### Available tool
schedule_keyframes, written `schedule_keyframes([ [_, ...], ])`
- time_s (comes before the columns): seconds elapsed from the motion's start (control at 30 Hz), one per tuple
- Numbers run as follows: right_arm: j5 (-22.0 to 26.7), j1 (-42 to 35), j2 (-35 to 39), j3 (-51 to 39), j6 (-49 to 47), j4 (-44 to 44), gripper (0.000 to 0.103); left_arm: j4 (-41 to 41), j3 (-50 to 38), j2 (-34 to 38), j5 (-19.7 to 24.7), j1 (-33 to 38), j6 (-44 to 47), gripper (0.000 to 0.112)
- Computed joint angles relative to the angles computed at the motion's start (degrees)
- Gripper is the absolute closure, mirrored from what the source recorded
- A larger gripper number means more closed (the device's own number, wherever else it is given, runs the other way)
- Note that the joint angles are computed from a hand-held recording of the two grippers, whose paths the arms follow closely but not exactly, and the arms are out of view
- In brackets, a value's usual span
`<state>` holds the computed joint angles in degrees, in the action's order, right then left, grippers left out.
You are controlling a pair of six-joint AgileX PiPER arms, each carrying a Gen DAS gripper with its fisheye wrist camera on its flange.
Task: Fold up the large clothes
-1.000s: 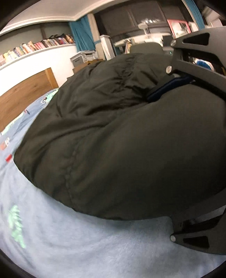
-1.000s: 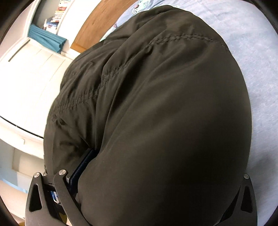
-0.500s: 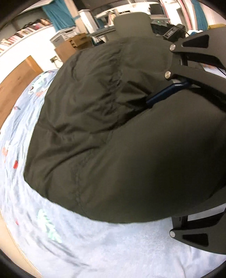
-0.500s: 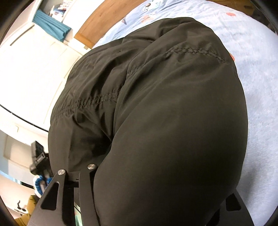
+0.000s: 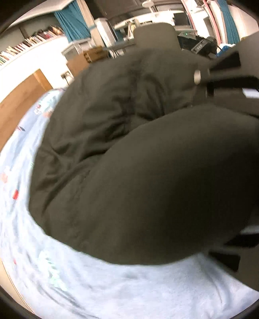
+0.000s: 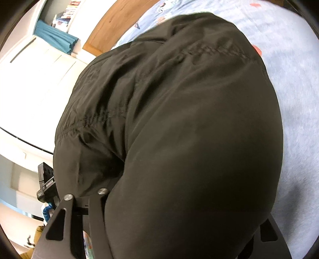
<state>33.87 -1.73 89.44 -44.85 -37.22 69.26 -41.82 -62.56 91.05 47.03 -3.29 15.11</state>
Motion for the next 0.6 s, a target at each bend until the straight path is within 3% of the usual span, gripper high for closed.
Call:
schedule_keyframes([
  [0.07,-0.69,2.25,-2.15,-3.62,6.16,-5.47,0.067,2.16,-4.13,-2.14,1.55,-1.29,-1.79,0.092],
  [0.13,-0.55,3.80,-5.75,-7.68,9.48,-8.38,0.071,4.12,-8.18,-4.15,2.85,-2.45,-3.88,0.093],
  [0.23,0.07,6.09,-9.45,-14.16,15.39,-13.32,0.074,7.59,-15.24,-7.56,4.78,-4.12,-8.67,0.093],
  [0.33,1.05,7.56,-12.85,-18.13,19.58,-16.73,0.074,5.95,-16.57,-11.91,7.22,-2.47,-7.97,0.093],
  [0.43,1.28,8.34,-18.94,-16.40,18.92,-15.94,0.074,2.78,-15.53,-17.09,10.75,0.51,-4.38,0.093],
  [0.57,0.23,8.61,-25.51,-8.60,16.26,-13.22,0.073,-1.06,-3.40,-26.62,14.01,5.94,3.43,0.093],
  [0.6,0.55,6.96,-27.10,-5.50,14.86,-12.54,0.073,0.28,0.43,-27.12,12.67,5.12,4.02,0.093],
])
